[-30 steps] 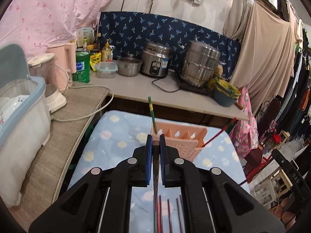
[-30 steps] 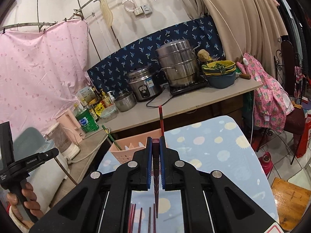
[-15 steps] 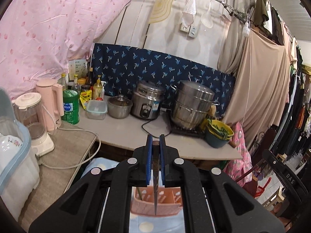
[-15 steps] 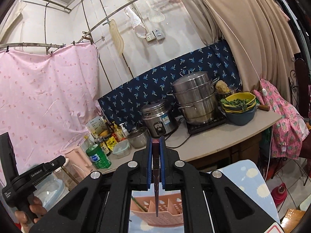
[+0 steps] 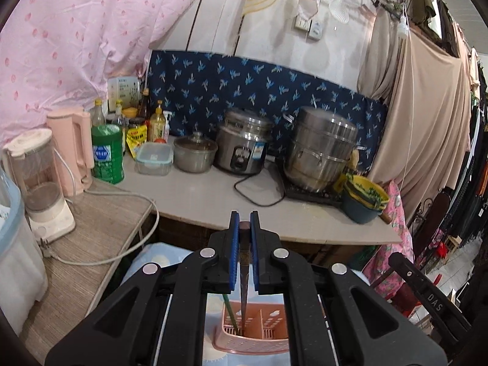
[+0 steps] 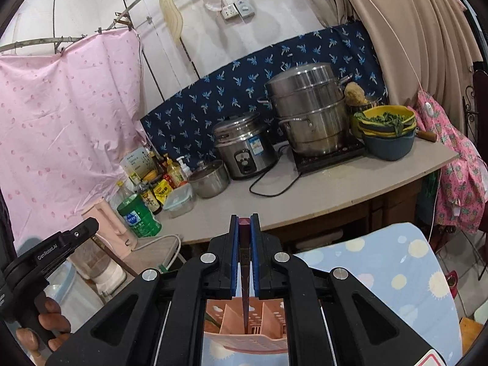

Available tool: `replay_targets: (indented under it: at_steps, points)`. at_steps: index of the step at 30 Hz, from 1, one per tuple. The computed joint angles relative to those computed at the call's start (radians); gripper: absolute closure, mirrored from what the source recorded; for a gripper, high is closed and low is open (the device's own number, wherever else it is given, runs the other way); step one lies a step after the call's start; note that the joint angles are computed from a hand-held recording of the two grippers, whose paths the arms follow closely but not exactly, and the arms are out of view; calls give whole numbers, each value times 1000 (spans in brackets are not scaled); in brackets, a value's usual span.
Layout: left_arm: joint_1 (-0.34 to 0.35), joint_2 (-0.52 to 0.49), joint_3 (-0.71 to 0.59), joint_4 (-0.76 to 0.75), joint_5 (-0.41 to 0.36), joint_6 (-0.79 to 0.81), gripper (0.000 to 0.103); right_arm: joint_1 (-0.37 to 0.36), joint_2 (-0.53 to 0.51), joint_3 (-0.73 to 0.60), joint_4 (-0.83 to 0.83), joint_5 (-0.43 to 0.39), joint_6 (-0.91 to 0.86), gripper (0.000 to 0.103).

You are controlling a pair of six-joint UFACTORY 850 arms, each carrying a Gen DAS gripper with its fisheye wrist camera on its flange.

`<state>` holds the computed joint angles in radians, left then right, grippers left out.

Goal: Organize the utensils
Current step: 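Lower the chopsticks into the pink basket and open both tools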

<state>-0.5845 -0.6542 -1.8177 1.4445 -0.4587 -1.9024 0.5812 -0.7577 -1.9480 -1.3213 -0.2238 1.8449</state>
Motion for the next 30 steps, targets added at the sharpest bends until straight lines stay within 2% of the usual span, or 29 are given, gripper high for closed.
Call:
replay_targets:
  at_steps: [4,7,12,14,16,18,19,21,30]
  points:
    - [10,-46,-20,-118,20,113,96,6,-44,-29,146,-19,-146,96]
    - [12,-68,-26,-172,26,171,96,9,-58,-30,186,-23,-185,96]
    - [10,-83,-26,-196,21,192,95,13,-63,-29,155,-49,-161,95]
    - [9,-77,-9,-169,21,150,94,13,-54,-16,115,-52,-121,90]
    - [8,-70,3,-166,23,139,85,13,-38,4,60,-52,-66,85]
    - [3,-65,14,-154,8,120,61,13,-18,33,-21,-52,19,77]
    - [-1,-60,22,-140,-6,100,56,14,-5,51,-69,-50,70,73]
    - [-6,-46,43,-105,-16,62,46,16,19,83,-146,-51,150,70]
    - [-29,38,166,-47,-42,-7,43,40,137,247,-398,-69,412,62]
